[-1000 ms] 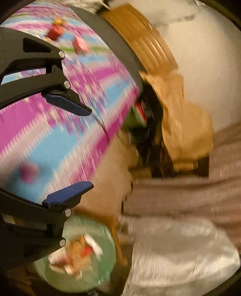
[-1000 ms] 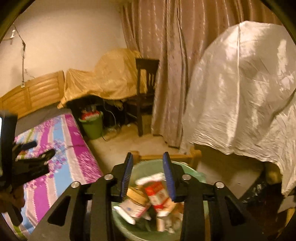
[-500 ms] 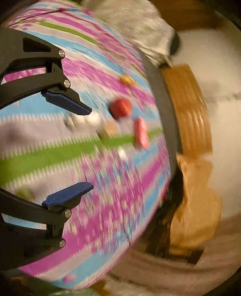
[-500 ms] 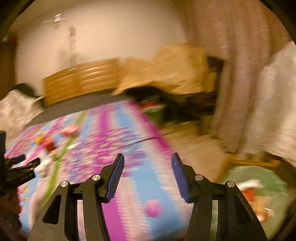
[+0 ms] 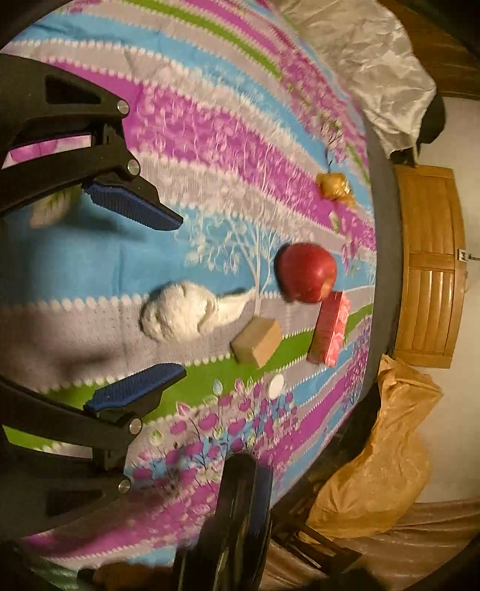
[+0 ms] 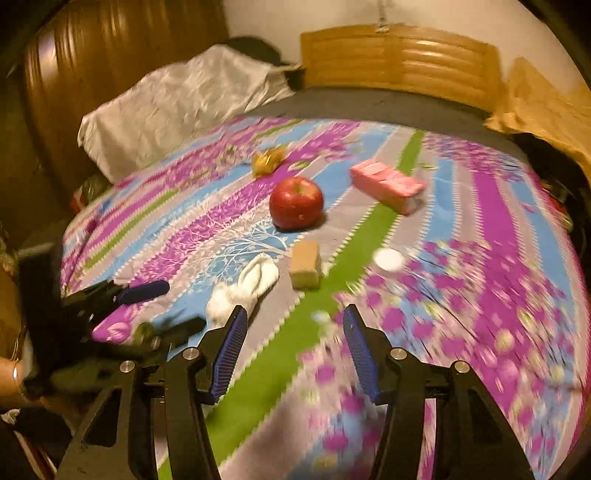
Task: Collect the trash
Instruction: 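Move both tools back over the quilt toward the remaining trash, then grasp the white knotted cloth with the left gripper while the right grasps the sponge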
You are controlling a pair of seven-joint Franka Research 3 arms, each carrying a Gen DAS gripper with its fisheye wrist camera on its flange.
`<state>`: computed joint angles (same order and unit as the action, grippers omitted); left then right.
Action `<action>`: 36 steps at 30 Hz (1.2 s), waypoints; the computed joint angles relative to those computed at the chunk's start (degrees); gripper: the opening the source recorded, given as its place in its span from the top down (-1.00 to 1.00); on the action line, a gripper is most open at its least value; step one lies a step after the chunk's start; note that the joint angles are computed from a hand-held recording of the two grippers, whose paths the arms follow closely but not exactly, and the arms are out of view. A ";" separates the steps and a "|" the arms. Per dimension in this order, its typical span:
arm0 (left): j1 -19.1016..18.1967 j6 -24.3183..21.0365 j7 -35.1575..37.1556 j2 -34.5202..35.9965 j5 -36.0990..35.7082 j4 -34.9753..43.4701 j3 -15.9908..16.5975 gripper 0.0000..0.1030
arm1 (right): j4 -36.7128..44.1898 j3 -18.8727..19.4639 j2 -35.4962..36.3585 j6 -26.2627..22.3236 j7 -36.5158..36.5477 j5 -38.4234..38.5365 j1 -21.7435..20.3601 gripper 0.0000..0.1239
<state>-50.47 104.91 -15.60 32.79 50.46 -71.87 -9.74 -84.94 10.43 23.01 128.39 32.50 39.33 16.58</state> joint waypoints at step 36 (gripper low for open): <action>-0.71 -3.85 -3.15 1.18 -1.08 3.91 0.14 0.39 | -15.93 1.24 -8.29 19.09 6.05 6.13 -1.36 0.57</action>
<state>-51.18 101.05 -18.75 33.97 49.38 -67.96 -9.60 -100.87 11.68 14.72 147.47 38.54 45.45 15.22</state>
